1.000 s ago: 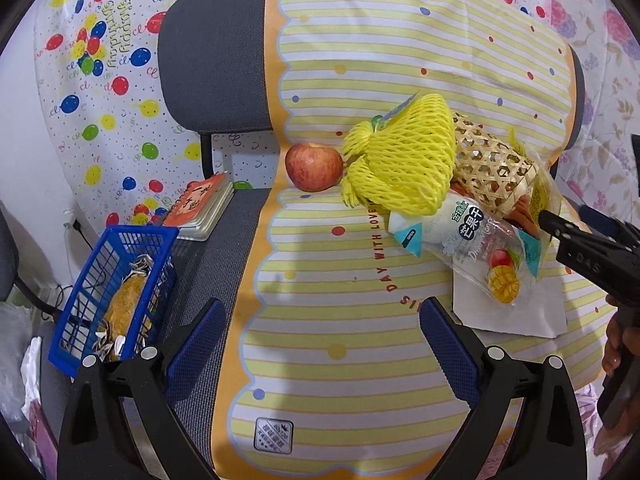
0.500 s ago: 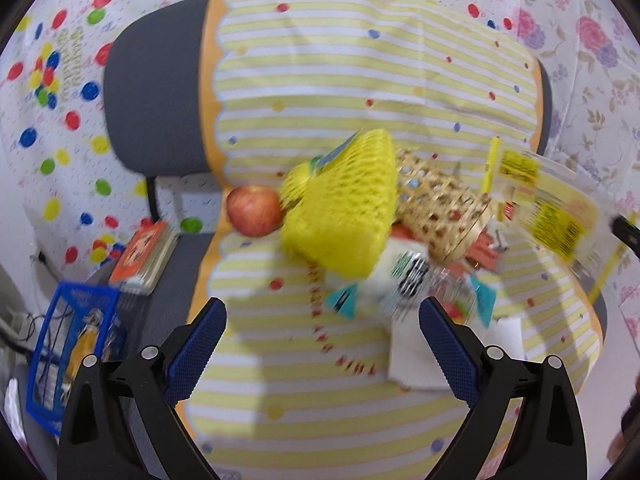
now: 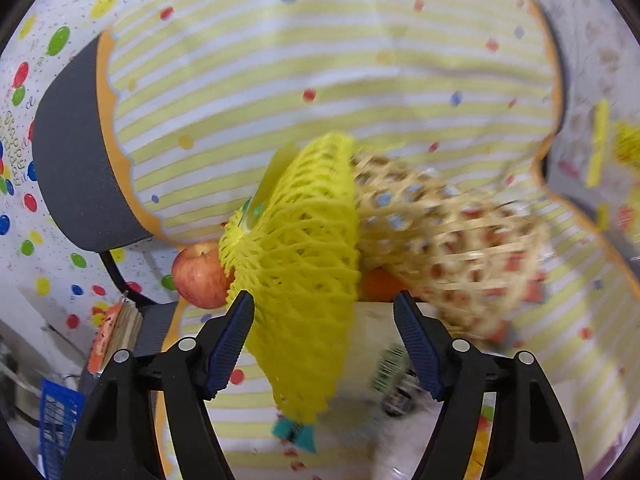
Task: Collect trash
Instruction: 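Grasp the yellow foam net with the left tool while the right lifts the bag, then carry net and bag over the pink trash bin and open both tools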
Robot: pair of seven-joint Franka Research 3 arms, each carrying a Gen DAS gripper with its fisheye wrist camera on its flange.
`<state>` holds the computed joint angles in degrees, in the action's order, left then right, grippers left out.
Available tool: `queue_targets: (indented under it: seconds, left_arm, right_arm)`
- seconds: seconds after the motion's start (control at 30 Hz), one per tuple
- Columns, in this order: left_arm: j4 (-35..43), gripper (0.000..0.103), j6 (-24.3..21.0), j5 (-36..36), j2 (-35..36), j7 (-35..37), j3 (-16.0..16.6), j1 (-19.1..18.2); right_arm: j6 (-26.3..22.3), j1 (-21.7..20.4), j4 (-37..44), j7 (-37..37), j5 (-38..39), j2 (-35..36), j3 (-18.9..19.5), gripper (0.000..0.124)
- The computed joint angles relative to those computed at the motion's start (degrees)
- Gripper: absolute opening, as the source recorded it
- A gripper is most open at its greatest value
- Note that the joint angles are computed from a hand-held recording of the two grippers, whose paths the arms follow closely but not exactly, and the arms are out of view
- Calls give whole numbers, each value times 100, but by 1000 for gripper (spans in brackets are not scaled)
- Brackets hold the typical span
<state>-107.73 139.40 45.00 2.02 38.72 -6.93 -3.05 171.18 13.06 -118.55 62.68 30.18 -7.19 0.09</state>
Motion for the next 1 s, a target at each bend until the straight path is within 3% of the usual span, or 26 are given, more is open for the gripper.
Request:
queue_targets:
  seconds: [0.03, 0.07, 0.13, 0.2, 0.3, 0.43, 0.53, 0.7, 0.8, 1.0]
  left_arm:
    - [28, 47, -37, 9, 21, 4, 18, 15]
    - [-74, 20, 107, -80, -92, -17, 55, 62]
    - [-464, 12, 667, -175, -474, -196, 120, 188]
    - [-862, 11, 1121, -187, -1004, -281, 135, 317]
    - [-1216, 11, 1450, -263, -1638, -169, 18, 450]
    - [-1775, 11, 1829, -701, -2390, 144, -189, 369]
    - [-2047, 11, 2068, -929, -2615, 287, -405, 233]
    - [-2410, 11, 2778, -1621, -2616, 802, -463, -366]
    - [-2438, 11, 3109, -2182, -2407, 1342, -295, -929]
    - [-2209, 11, 3366, -3057, -1959, 2452, -189, -1769]
  right_arm:
    - [-26, 29, 17, -77, 111, 4, -39, 3]
    - [-33, 65, 7, -189, 262, -8, -79, 3]
    - [18, 122, -52, -390, 534, -54, -129, 3]
    - [113, 176, -111, -587, 750, -98, -161, 3]
    - [313, 240, -161, -789, 1014, -158, -205, 3]
    - [186, 318, -366, -967, 1361, -420, -309, 3]
    - [217, 134, -829, -690, 1048, -816, -206, 3]
    - [242, -693, -1861, 389, -71, -1765, 292, 3]
    - [124, -1248, -2395, 959, -609, -2348, 606, 3]
    - [-124, -2021, -3380, 1796, -1243, -3578, 810, 3]
